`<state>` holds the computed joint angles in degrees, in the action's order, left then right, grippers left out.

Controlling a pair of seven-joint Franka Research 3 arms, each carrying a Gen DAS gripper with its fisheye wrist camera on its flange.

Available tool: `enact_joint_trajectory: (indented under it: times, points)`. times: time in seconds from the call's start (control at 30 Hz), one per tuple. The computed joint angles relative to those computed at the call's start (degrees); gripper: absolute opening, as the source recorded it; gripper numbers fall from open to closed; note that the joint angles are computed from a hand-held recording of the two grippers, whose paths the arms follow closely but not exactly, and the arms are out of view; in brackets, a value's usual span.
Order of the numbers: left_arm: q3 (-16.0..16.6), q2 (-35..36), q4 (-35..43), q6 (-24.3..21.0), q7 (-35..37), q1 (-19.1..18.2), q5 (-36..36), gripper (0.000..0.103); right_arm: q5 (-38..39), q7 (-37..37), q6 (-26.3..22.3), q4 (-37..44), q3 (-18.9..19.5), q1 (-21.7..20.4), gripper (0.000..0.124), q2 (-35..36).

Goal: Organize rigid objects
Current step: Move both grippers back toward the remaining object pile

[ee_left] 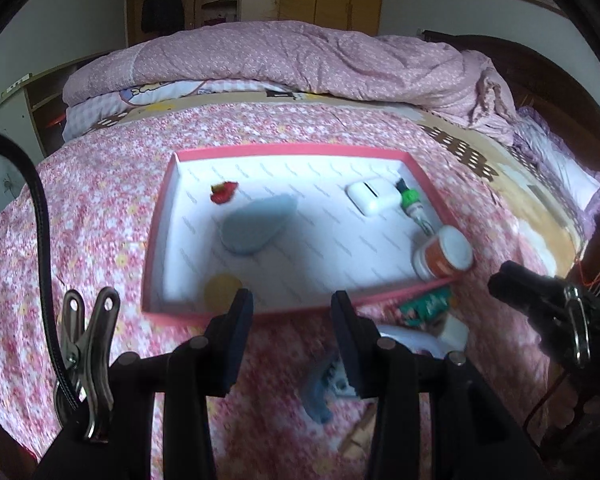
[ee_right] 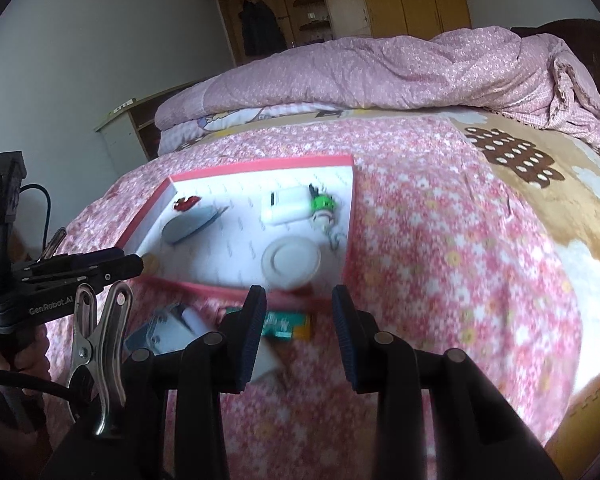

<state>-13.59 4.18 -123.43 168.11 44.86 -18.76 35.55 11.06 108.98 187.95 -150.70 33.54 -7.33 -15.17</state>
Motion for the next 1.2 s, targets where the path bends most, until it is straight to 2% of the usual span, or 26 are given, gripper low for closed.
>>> enact_joint_trajectory:
  times: [0.2, 0.37, 0.5, 0.63, 0.7, 0.8, 0.93, 1.1, 1.13, 1.17, 1.2]
  points:
    - [-0.7, -1.8, -2.6, 0.3, 0.9, -0.2, -1.2, 0.043, 0.3, 1.2, -0.4, -1.7, -1.2, 2.5, 0.035, -1.4]
    - [-1.3, -2.9, -4.9, 0.1, 1.6, -0.3, -1.5, 0.043, 0.2, 2.0, -0.7, -3.1, -0.8, 3.0, 0.035, -2.7]
    - [-1.5, -3.0, -5.7, -1.6, 0.1, -0.4, -0.8, 0.043, 0.1, 2.9, -0.7, -4.2, -1.0, 4.1, 0.043, -3.2]
    - [-1.5, -3.0, -6.8, -1.8, 0.2, -0.2, -1.9, 0.043, 0.5, 3.2, -0.4, -5.4, -1.9, 5.6, 0.043, -3.5]
    - [-1.5, -2.7, -7.0, -2.2, 0.2, -0.2, -2.5, 0.043, 0.7, 3.1, -0.6, -5.7, -2.8, 6.7, 0.043, -3.3]
    - [-1.5, -1.1, -5.7, -3.9, 0.0, -0.4, -2.9, 0.043, 1.0, 2.9, -1.3, -6.0, -6.4, 10.4, 0.043, -2.1]
    - [-0.3, 0.6, -3.3, -6.0, -7.0, -1.8, 5.6, 0.043, 1.1, 2.7, -1.6, -6.3, -8.9, 13.4, 0.043, -1.0]
    - [0.3, 2.6, 0.1, -9.9, -14.9, -3.8, 16.3, 0.043, 1.8, 2.5, -0.4, -6.9, -9.4, 15.0, 0.043, 0.0]
    - [0.4, 2.9, 0.3, -9.9, -15.5, -3.8, 17.1, 0.038, 1.9, 2.5, 0.0, -7.1, -7.8, 13.7, 0.043, -0.1]
    - [0.4, 3.0, 0.5, -9.7, -16.0, -3.8, 17.8, 0.027, 1.9, 2.3, 0.2, -7.1, -5.7, 11.8, 0.043, -0.2]
    - [0.5, 2.9, 0.3, -9.1, -16.3, -3.7, 18.0, 0.024, 1.9, 2.0, 0.0, -7.0, -4.3, 10.4, 0.043, -0.3]
